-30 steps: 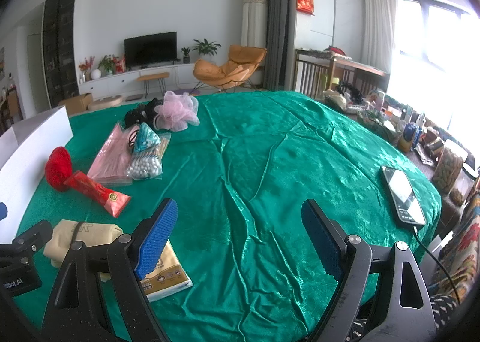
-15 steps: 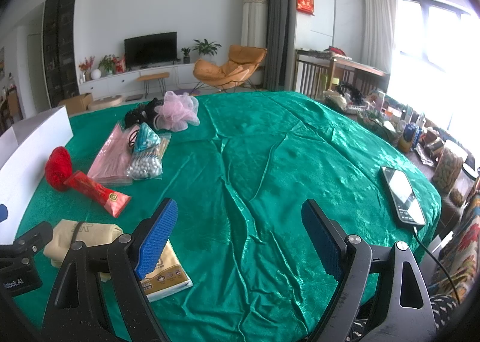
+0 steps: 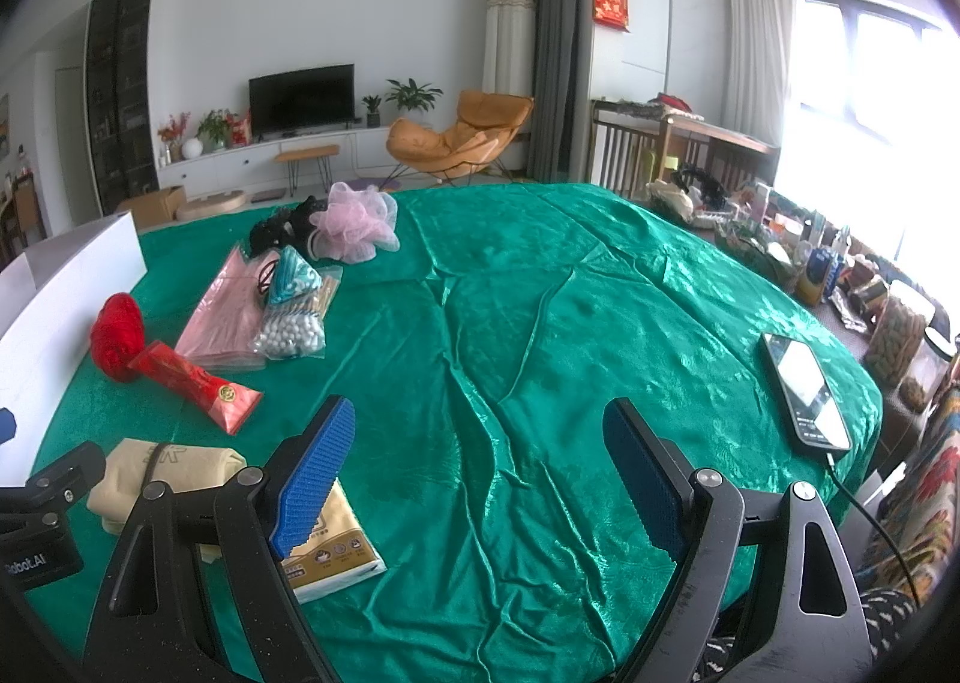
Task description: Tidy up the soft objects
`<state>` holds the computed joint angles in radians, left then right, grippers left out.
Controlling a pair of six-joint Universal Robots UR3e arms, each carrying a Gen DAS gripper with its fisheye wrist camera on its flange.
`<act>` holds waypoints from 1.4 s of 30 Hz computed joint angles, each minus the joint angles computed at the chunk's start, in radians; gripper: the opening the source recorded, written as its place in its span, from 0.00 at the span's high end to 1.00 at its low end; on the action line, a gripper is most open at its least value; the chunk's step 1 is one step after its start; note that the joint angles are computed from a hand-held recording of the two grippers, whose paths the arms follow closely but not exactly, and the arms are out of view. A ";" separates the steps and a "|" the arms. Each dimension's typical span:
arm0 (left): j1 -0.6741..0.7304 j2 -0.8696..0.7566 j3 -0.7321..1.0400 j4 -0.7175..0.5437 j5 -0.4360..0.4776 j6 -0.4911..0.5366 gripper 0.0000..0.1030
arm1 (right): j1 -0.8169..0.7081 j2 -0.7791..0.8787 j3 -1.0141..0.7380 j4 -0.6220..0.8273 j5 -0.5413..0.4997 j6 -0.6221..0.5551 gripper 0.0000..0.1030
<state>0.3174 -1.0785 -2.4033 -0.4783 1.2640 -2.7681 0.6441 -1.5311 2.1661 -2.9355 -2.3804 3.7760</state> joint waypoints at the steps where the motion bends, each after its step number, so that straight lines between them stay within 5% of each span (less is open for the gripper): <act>1: 0.000 0.000 0.000 0.000 0.000 0.000 0.00 | 0.000 -0.001 0.001 0.000 0.000 0.000 0.15; 42: 0.091 0.060 -0.009 -0.124 -0.036 0.097 0.00 | -0.010 0.041 -0.018 -0.018 0.028 -0.006 0.15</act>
